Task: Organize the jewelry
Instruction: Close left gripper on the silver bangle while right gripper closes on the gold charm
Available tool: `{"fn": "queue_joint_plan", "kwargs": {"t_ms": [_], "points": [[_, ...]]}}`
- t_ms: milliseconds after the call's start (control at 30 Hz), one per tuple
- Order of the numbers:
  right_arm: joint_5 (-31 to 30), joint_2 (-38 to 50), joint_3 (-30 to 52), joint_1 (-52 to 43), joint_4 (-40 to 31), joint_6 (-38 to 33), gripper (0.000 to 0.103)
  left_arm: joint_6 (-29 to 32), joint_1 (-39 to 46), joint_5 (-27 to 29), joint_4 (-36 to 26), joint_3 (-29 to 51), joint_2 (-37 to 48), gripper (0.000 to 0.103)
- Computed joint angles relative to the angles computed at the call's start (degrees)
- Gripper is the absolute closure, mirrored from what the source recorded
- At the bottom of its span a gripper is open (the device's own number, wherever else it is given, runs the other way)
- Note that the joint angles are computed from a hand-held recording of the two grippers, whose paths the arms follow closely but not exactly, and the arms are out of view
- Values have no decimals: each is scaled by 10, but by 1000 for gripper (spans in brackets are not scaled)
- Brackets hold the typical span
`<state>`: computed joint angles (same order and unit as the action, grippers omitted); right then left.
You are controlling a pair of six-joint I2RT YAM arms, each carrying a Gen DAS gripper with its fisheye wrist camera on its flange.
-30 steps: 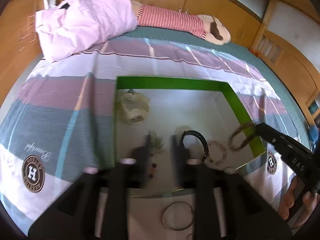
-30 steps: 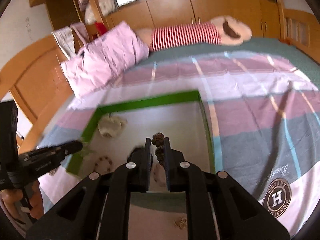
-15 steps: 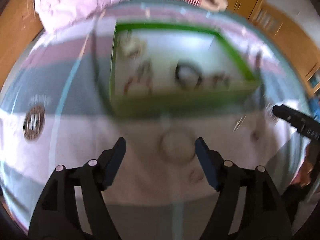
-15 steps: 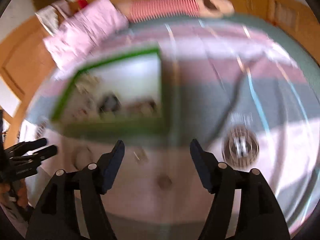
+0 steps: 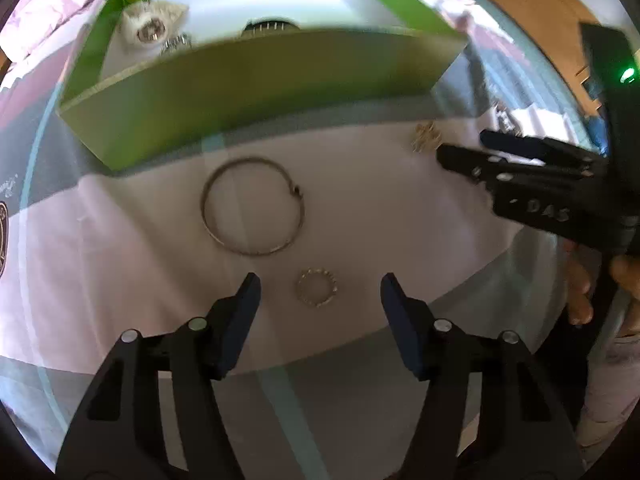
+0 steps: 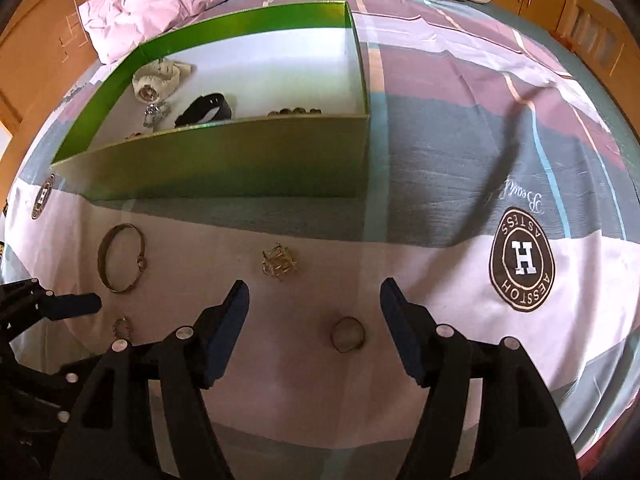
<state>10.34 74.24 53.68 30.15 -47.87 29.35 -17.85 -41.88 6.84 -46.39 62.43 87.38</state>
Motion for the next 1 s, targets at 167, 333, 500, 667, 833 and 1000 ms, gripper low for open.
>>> {"fn": "queue_joint_plan", "kwargs": {"t_ms": [167,333,500,667,833,1000], "points": [[-3,5,0,-7,2,-1,35,5,-2,-22,-3,4,10,48],[-18,0,-7,-22,11,3,35,3,61,27,10,-4,-28,31],[-6,14,-4,-14,19,2,35,-25,79,-27,19,0,-12,24],[22,41,1,20,30,-3,33,-21,51,-65,24,37,45,19],[46,57,0,38,48,-9,33,-1,16,-140,40,47,78,17],[45,56,-9,35,78,-22,33,-4,13,-149,47,49,83,18]]}}
